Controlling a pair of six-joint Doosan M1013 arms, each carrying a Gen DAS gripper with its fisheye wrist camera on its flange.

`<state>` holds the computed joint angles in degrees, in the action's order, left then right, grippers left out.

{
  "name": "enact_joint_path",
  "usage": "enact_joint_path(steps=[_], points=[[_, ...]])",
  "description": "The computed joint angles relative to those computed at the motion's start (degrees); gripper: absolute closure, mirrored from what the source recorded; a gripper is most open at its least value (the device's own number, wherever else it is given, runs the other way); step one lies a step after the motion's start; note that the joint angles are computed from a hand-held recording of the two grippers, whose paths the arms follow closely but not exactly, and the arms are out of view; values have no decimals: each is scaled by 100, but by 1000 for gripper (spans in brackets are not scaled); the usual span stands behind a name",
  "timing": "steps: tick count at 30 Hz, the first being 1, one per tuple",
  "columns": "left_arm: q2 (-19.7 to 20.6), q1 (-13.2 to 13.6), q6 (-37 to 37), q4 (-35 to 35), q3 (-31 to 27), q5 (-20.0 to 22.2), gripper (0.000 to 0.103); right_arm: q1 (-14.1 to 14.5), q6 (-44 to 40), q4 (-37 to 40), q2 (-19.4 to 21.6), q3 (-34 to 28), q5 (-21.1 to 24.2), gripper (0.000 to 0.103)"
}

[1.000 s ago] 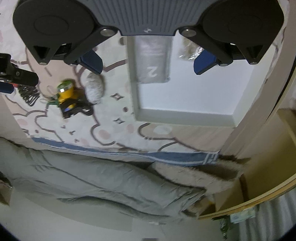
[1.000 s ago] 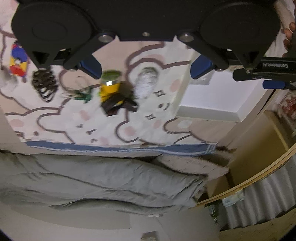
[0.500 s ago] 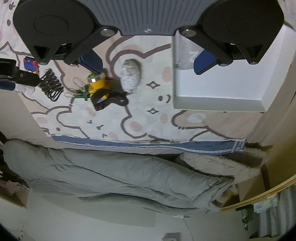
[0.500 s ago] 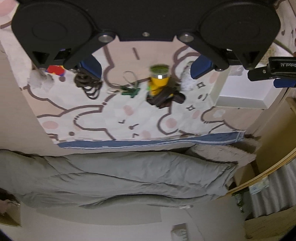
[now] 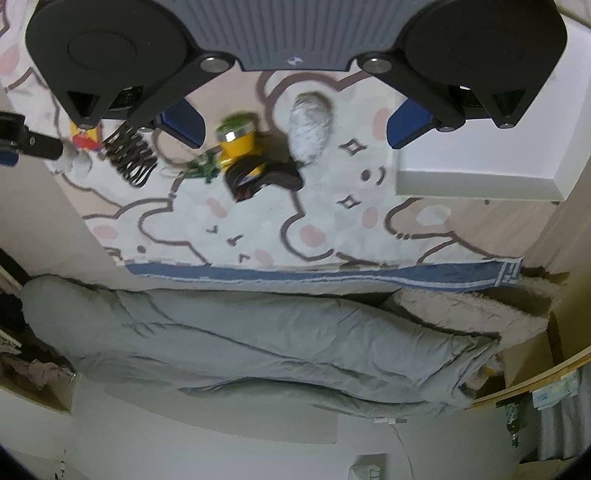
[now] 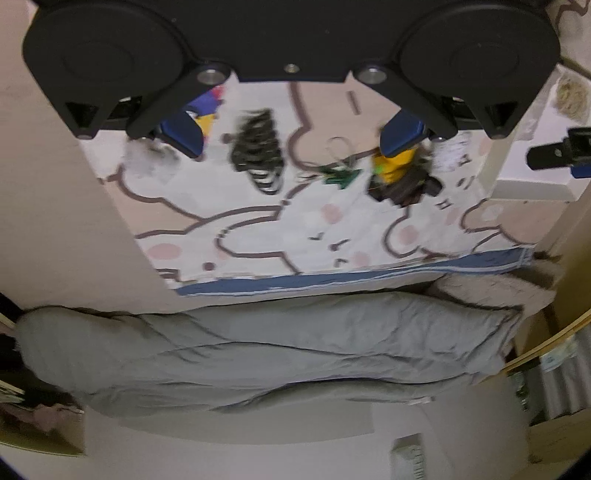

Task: Organize objects
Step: 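Move the left tool to the white crocheted roll while the right tool approaches the card box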

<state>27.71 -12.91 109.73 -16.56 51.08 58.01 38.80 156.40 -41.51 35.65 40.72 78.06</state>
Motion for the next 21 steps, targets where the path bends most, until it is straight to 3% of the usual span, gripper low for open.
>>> enact_joint_path(steps=[14, 21], points=[[165, -501, -538, -600, -344, 42, 0, -210, 619, -204, -689, 1215, 128, 0], [212, -649, -824, -219, -94, -389, 0, -347, 1133, -151, -941, 1939, -512, 0]])
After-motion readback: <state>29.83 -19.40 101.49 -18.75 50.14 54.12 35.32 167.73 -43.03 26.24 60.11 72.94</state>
